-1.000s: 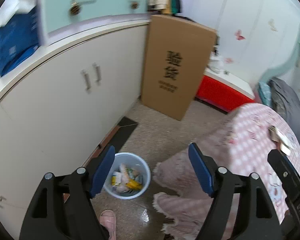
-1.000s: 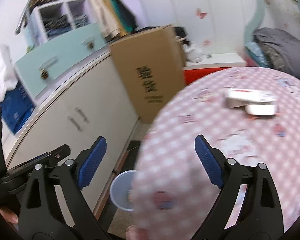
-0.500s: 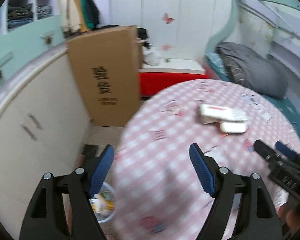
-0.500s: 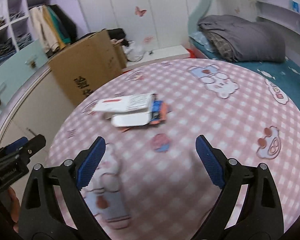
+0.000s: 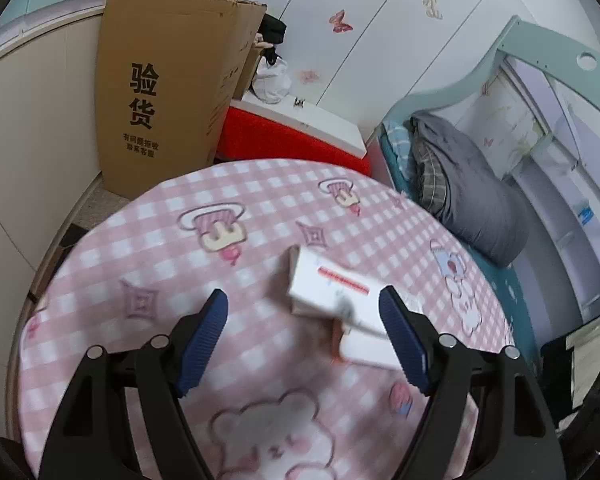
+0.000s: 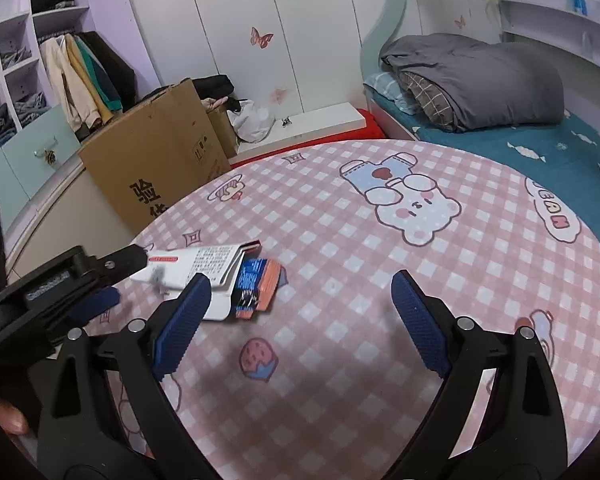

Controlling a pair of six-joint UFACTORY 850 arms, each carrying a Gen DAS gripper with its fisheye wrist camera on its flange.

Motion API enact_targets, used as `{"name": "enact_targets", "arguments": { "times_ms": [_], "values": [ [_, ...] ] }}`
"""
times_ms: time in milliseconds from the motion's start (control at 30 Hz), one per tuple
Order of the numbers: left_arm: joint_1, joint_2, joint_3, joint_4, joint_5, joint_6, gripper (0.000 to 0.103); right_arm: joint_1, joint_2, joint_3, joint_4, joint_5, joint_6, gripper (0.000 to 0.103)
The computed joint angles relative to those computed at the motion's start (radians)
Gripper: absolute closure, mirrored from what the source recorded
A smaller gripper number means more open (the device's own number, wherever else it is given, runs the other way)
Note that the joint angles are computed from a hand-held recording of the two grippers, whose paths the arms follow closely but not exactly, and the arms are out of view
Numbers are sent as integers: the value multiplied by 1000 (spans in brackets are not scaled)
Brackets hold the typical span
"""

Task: Collect trash
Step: 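Grasp the white-red paper box with the left tool while the right tool grasps the blue snack package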

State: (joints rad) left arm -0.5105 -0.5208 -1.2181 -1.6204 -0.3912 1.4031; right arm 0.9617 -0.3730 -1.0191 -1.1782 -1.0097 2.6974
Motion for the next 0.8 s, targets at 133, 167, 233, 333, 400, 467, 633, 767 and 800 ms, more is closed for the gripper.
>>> {"name": "enact_targets", "arguments": {
  "times_ms": [133,167,233,333,400,467,633,767,800],
  "values": [
    [1,-60,-58,80,-69,-132,27,-5,0,15,-18,18,30,13],
    [-1,-66,-64,83,-67,-142,30,-6,-1,16,-19,23,32,13],
    [-5,-80,-77,86,-70,-154,49,-9,0,19,-21,36,37,13],
    [3,-87,-84,57,-118,-130,69,-8,-3,16,-22,31,36,13],
    [9,-74,-69,2,-134,-59,83,-10,-4,15,-20,31,34,13],
    [19,-59,-55,-35,-169,-12,87,-9,-5,14,-19,31,32,13],
    [54,-10,3,-151,-222,97,92,-13,-19,-10,-20,55,-10,12],
    [100,61,87,-319,-244,244,94,-31,-47,-60,-12,104,-109,10],
    [107,79,105,-364,-231,289,94,-42,-58,-78,-6,129,-147,9]
  ]
}}
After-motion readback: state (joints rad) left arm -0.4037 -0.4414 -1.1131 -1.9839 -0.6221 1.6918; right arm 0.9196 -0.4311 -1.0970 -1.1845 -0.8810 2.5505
